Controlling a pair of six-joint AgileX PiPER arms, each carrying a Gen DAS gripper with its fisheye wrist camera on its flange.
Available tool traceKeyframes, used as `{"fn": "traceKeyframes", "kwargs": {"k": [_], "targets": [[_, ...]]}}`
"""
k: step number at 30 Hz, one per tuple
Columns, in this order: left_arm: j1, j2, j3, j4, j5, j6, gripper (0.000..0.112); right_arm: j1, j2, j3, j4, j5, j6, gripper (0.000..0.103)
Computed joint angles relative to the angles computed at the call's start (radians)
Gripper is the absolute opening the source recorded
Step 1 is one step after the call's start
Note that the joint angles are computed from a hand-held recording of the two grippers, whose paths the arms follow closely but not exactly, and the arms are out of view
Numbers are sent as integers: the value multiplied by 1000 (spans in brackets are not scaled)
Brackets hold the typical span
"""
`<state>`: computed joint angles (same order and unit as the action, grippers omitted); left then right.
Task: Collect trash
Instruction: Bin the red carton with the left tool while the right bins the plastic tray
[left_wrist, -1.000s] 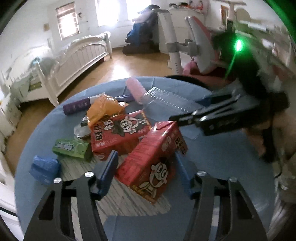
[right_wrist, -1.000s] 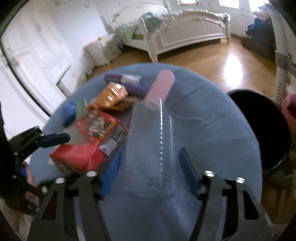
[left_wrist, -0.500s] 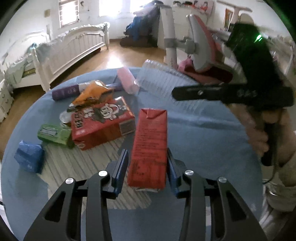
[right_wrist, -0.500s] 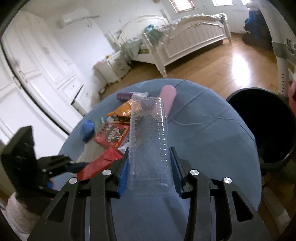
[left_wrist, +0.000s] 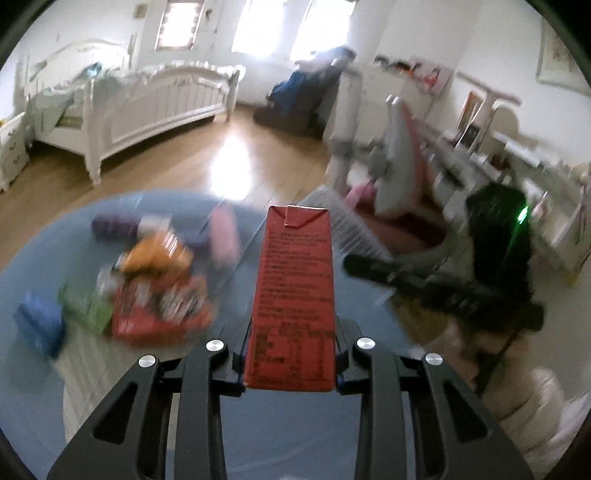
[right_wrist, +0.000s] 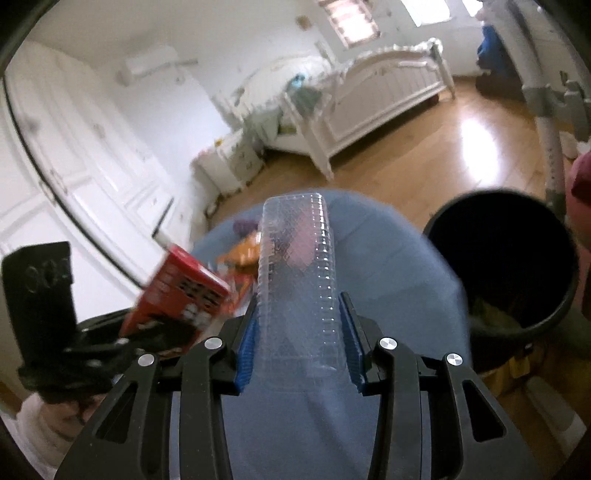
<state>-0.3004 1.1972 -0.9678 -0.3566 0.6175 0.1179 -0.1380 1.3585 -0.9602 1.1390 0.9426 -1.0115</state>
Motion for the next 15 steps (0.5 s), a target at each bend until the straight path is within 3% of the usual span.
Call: {"fn": "traceKeyframes", "kwargs": {"k": [6, 15], "targets": [[-118, 178, -261, 12, -13, -113, 31, -205, 37, -136, 57, 70, -31, 41], [-154, 589, -645, -134, -4, -106, 31, -329, 263, -302, 6, 3, -42, 41]]}}
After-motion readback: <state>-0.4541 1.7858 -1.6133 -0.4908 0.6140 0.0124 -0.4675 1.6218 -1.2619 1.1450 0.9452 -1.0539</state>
